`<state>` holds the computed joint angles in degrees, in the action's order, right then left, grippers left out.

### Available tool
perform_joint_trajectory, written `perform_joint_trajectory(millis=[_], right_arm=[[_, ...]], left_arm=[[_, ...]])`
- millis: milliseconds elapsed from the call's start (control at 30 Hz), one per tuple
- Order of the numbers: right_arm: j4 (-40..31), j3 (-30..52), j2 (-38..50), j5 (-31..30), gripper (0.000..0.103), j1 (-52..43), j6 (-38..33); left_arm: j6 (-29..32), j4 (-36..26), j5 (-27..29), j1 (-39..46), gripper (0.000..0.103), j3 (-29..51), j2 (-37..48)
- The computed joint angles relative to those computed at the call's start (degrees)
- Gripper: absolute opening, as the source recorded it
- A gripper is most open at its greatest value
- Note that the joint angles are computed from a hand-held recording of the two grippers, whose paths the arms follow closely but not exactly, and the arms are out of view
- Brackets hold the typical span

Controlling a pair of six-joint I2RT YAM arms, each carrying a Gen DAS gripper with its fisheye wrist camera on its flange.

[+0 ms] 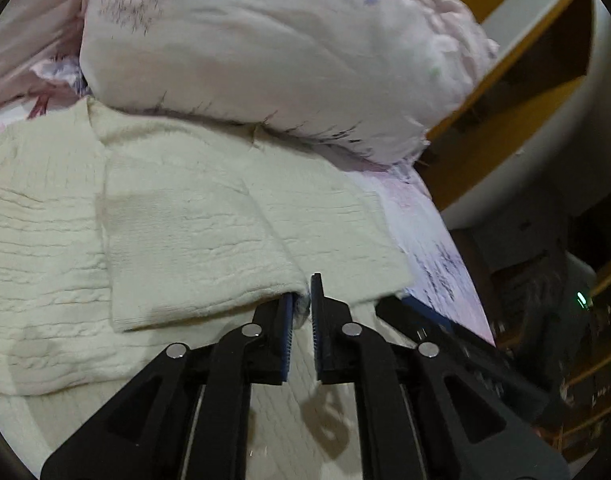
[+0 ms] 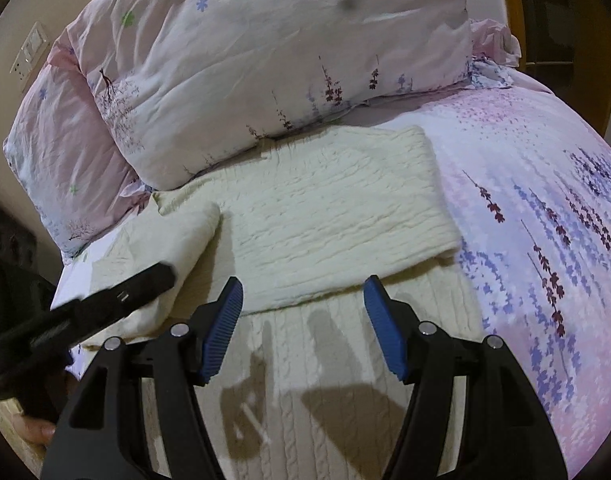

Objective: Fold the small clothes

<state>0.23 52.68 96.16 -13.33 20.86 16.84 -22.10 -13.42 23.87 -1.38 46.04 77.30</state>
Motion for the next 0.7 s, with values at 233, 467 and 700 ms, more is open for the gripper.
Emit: perform_joint_trajectory(millis=[233, 467, 700], right_arm=[[-3.53, 5.49, 0.97, -3.43, 0.063, 2.91, -5.37], [-4.11, 10.33, 3.89, 6.32, 0.056, 15.10, -18.89], [-6.99, 19.26, 13.83, 16.33, 0.054, 25.19, -28.18]], left_arm=[[8.27, -10.80, 10.40, 21.73, 0.052, -5.88, -15.06], [17.13, -17.85, 9.06, 36.69, 0.051, -7.02, -13.92], [17.91, -15.34, 7.39, 37.67, 0.051, -8.45, -9.09]])
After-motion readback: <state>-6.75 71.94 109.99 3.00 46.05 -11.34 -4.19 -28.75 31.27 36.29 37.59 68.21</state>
